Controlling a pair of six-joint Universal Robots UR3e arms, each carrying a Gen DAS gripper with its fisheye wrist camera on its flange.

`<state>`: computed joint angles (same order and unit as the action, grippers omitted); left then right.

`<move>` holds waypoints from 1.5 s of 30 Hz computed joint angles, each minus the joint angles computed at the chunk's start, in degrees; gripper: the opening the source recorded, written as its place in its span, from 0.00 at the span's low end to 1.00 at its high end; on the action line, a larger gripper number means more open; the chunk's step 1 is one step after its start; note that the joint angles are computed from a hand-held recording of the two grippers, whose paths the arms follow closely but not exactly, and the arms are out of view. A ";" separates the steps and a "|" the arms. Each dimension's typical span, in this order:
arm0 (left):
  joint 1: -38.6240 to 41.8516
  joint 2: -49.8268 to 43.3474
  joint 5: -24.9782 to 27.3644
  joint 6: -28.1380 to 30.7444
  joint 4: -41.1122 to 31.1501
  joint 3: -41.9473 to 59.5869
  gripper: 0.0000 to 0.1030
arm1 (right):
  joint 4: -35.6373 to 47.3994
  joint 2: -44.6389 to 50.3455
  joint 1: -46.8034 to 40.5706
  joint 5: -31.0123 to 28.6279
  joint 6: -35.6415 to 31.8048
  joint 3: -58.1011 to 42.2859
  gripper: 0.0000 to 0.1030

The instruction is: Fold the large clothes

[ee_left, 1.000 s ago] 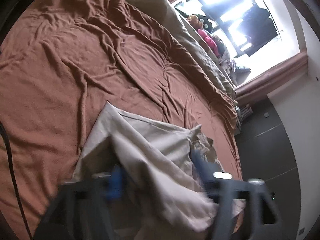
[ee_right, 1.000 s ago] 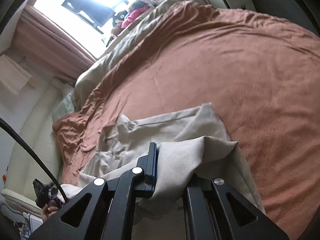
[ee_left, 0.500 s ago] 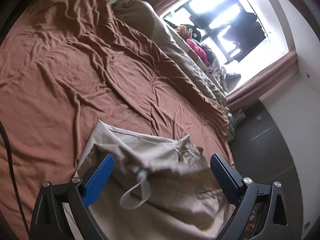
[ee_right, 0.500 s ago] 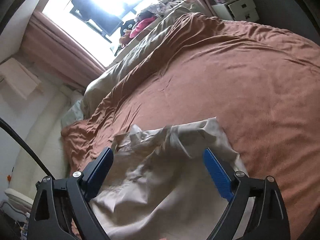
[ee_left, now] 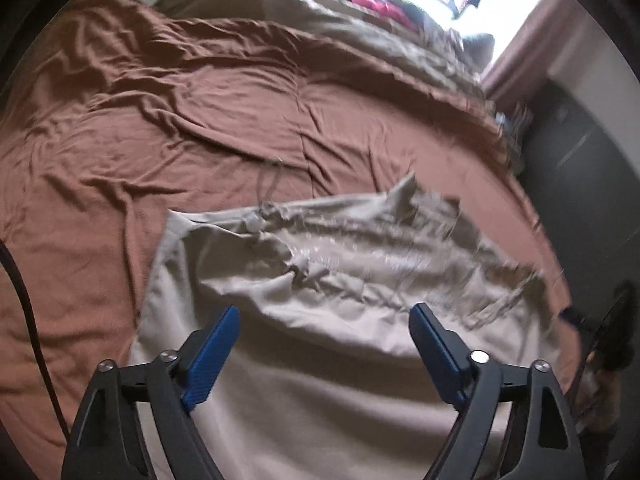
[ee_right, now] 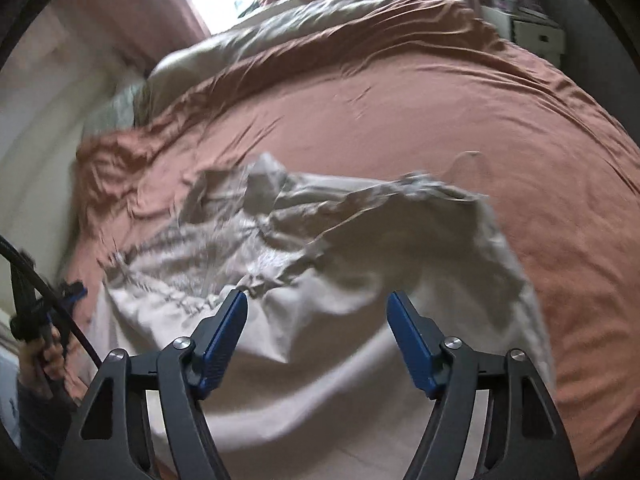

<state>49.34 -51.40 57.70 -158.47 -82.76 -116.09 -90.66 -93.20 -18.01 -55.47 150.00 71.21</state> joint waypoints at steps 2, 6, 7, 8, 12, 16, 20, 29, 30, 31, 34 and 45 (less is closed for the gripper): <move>-6.76 -5.82 4.18 -4.12 8.03 -0.61 0.82 | -2.94 6.11 5.03 -3.20 2.99 -4.43 0.69; -16.68 -16.34 11.99 -7.90 17.64 0.26 0.80 | -2.92 16.06 13.33 -10.36 5.10 -13.72 0.69; -19.11 -19.16 14.38 -8.04 19.71 0.65 0.78 | -3.23 17.61 14.38 -11.53 4.98 -14.43 0.69; -20.24 -20.66 15.51 -7.89 20.66 0.88 0.74 | -2.81 19.68 15.66 -13.01 5.05 -16.40 0.69; -23.32 -27.02 18.66 -6.97 22.52 1.74 0.44 | -3.37 26.06 19.86 -19.19 4.76 -19.61 0.63; -23.62 -28.12 20.53 -8.80 28.15 -0.96 0.01 | -8.43 25.99 20.81 -20.57 3.59 -17.37 0.29; -23.85 -26.88 20.49 -8.68 28.52 -1.53 0.00 | -7.97 24.16 19.65 -18.42 2.79 -16.46 0.02; -21.34 -21.94 14.33 -11.42 28.02 3.20 0.00 | -14.30 16.92 15.87 -13.21 6.27 -11.49 0.01; -21.75 -22.58 14.65 -11.89 28.31 4.17 0.00 | -15.27 17.30 16.49 -13.80 7.15 -11.50 0.01; -22.50 -23.96 15.23 -12.89 29.26 5.29 0.00 | -15.69 17.78 16.88 -14.21 7.87 -11.81 0.01; -23.92 -27.87 16.44 -14.80 31.38 7.18 0.00 | -17.41 19.85 18.32 -15.95 9.79 -12.29 0.01; -23.97 -39.84 17.52 -16.22 42.14 3.71 0.00 | -19.27 30.22 22.01 -22.08 14.01 -17.35 0.02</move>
